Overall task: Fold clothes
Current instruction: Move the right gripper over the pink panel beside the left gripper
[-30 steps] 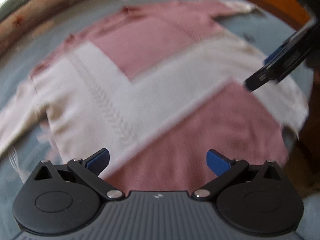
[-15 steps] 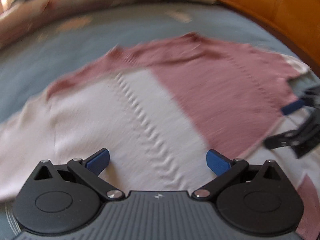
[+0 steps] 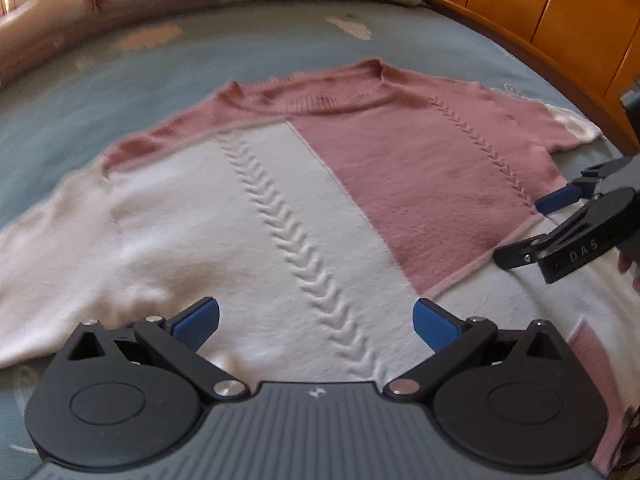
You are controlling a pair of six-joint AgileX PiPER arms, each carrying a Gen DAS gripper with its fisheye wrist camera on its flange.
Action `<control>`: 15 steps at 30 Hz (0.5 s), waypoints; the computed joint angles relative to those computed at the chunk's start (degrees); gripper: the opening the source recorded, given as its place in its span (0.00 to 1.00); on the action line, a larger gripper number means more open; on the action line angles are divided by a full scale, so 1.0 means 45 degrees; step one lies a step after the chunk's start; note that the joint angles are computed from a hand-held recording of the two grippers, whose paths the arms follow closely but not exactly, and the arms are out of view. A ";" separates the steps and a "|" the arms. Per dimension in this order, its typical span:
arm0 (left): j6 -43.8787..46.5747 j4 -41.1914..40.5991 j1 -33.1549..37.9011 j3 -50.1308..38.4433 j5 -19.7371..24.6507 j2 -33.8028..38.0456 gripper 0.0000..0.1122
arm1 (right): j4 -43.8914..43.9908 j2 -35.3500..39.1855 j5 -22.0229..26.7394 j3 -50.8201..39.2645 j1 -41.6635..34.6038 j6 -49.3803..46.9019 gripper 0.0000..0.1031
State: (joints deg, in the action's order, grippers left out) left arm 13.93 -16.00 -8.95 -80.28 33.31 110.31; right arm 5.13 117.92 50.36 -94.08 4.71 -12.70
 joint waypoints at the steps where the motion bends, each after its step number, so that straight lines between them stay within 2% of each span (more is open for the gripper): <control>1: 0.0213 -0.0495 0.0098 -0.0190 0.0212 0.0199 0.91 | -0.0046 0.0002 -0.0003 -0.0002 0.0020 0.0076 1.00; 2: 0.0405 -0.0880 0.0210 -0.0207 0.0298 0.0302 0.91 | -0.0076 0.0034 0.0048 -0.0058 0.0034 0.0123 1.00; 5: 0.0027 -0.0361 0.0248 0.0593 -0.0171 -0.0104 0.91 | -0.0173 0.0186 0.0322 -0.0347 0.0074 0.0249 1.00; 10: 0.0017 0.0392 0.0149 0.1648 -0.0195 -0.1266 0.91 | -0.0300 0.0262 0.0438 -0.0484 0.0129 0.0481 1.00; 13: 0.1535 -0.0762 0.0190 0.1559 0.0028 -0.1398 0.91 | -0.0428 0.0146 0.0190 -0.0240 0.0201 0.0764 1.00; 15: 0.1710 -0.1031 0.0181 0.1364 0.0227 -0.1150 0.91 | -0.0540 0.0122 0.0088 -0.0169 0.0255 0.1010 1.00</control>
State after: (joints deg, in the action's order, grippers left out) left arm 21.62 -20.64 -8.14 -74.14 34.33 105.14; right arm 2.70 118.46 50.75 -94.84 5.86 -8.16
